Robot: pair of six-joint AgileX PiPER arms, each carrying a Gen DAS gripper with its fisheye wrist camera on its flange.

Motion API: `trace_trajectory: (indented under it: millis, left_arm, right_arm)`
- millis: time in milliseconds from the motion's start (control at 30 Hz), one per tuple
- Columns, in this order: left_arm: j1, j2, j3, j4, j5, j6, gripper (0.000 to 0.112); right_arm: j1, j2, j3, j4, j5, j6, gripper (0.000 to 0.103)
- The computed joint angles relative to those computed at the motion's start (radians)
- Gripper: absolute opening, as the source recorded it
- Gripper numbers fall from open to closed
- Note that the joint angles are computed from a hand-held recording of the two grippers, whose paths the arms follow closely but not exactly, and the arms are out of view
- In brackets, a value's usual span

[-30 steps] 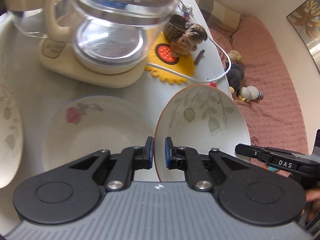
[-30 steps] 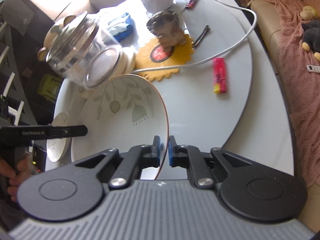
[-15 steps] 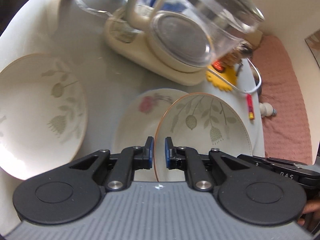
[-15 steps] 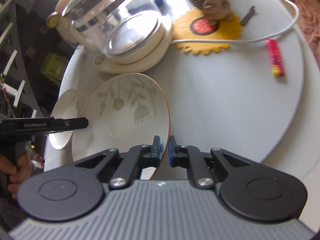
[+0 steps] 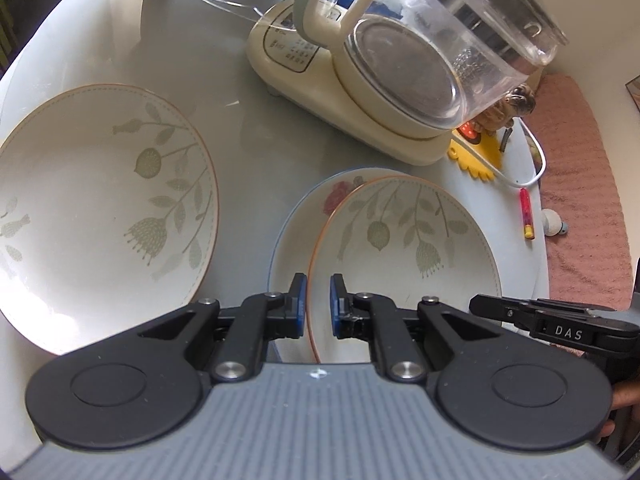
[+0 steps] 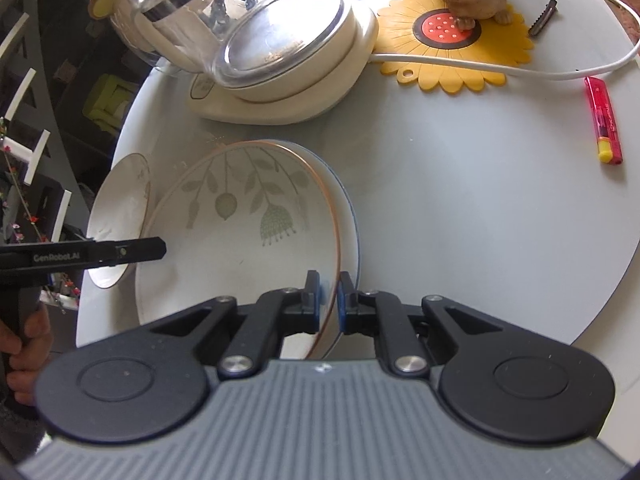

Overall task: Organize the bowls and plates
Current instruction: 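Lower the plate onto the other leaf plate and open the left tool while the right tool opens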

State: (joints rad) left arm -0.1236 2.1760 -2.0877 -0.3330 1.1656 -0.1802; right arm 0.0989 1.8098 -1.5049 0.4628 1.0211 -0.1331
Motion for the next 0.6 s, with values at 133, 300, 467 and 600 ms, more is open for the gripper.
trace_trajectory:
  millis: [133,300,467,600]
  left_arm:
    - [-0.005,0.010,-0.009,0.021,0.014,-0.012,0.013]
    - [-0.011,0.016,-0.016,0.040,0.018,-0.027,0.014]
    - [0.001,0.011,0.001,0.017,0.006,-0.009,0.014]
    - [0.017,0.011,-0.001,-0.008,0.019,0.015,0.017]
  right_arm:
    - [0.015,0.005,0.003,-0.011,-0.009,0.001,0.012]
    - [0.025,0.005,0.022,-0.013,-0.040,0.020,0.012]
    - [0.024,0.013,0.025,-0.008,-0.052,0.037,0.011]
    - [0.020,0.019,0.027,0.002,-0.058,0.068,0.011]
